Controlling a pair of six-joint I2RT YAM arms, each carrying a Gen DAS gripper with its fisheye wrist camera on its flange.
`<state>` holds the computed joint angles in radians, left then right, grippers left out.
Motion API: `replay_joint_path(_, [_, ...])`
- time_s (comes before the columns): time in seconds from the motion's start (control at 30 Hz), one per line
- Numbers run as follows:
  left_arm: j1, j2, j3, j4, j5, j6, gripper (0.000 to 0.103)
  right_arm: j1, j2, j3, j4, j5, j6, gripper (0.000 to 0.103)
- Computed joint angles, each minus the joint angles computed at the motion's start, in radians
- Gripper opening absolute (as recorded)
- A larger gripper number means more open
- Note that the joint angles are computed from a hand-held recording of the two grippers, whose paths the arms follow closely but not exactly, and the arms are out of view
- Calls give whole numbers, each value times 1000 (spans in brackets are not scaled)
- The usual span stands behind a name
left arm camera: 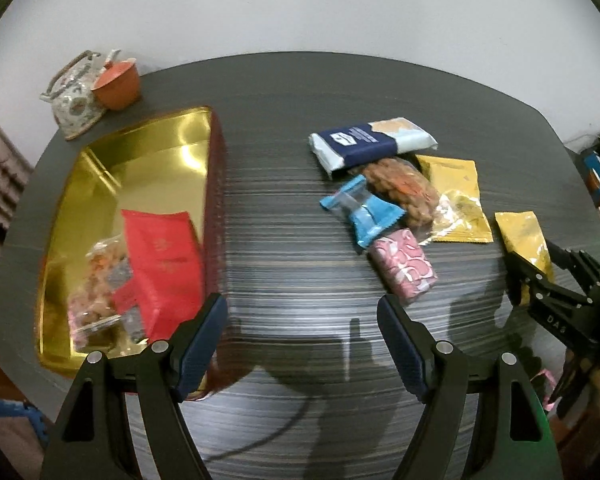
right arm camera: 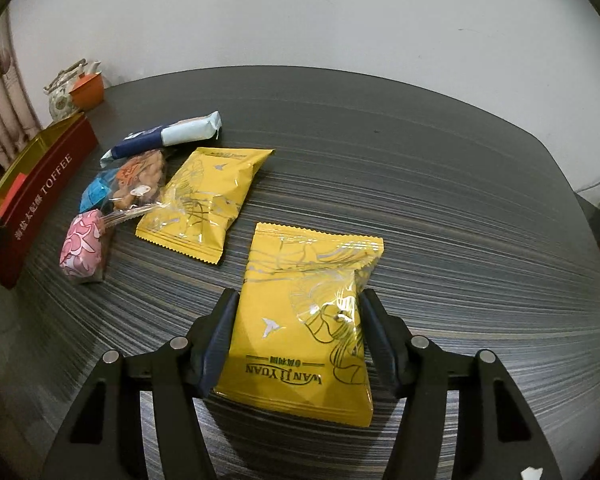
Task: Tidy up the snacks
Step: 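Move the left gripper to the pink patterned pack and close on it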
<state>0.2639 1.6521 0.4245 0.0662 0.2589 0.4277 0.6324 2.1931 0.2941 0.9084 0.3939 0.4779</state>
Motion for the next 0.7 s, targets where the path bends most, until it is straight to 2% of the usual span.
replay_joint_path(0.33, [-86, 50, 7, 43, -30, -63, 77, -21, 19, -31, 45, 31, 42, 56])
replay_joint_path(0.7, [-151, 80, 9, 74, -54, -123, 77, -124, 38, -64, 60, 124, 175, 56])
